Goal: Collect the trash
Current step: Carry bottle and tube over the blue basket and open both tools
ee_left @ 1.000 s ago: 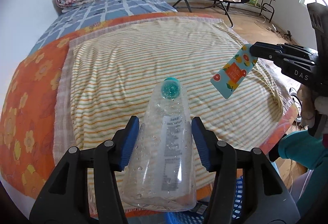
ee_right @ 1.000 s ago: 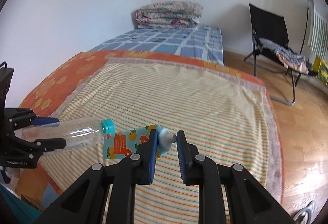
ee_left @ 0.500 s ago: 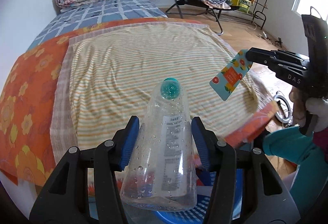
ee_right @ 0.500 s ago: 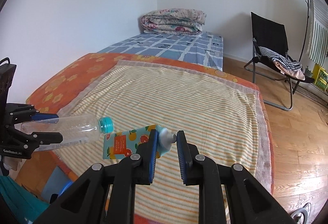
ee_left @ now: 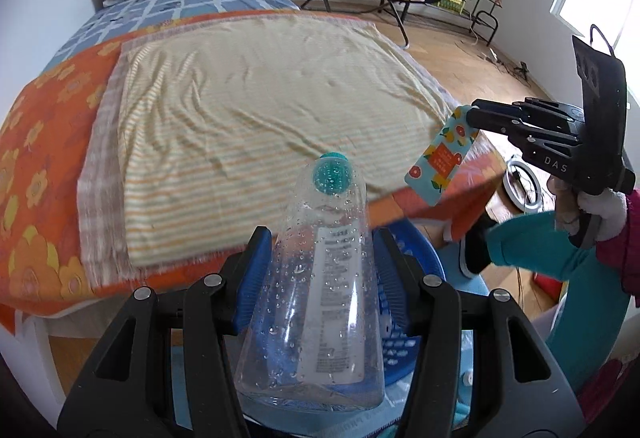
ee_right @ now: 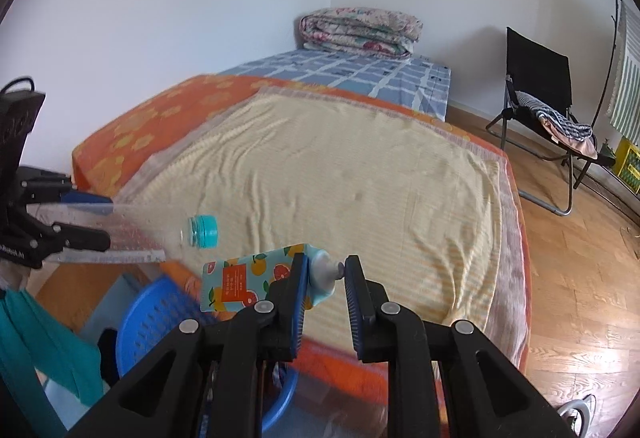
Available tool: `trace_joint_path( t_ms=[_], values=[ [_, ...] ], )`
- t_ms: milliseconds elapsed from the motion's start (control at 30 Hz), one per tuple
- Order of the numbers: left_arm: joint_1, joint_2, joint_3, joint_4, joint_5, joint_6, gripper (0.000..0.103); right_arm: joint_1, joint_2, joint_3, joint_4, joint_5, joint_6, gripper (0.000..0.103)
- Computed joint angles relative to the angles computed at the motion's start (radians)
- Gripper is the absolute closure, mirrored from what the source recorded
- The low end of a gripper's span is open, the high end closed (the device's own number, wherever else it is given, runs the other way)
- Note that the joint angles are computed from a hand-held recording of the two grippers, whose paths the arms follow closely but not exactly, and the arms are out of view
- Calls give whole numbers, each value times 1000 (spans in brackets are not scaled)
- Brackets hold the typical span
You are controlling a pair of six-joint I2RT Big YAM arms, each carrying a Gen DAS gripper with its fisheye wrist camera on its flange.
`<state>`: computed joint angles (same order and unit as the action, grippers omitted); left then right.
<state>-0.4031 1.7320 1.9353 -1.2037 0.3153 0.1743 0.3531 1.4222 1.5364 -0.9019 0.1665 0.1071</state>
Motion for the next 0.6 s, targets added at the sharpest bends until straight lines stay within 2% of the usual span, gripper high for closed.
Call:
trace_joint_path(
  t_ms=[267,600],
  values=[
    [-7,-59,-98,5,23,23,49,34,-23,-74,-18,12,3,85],
    [-19,-79,-164,-38,36,66,49,75,-9,-102,-33,22,-2,85]
  ],
)
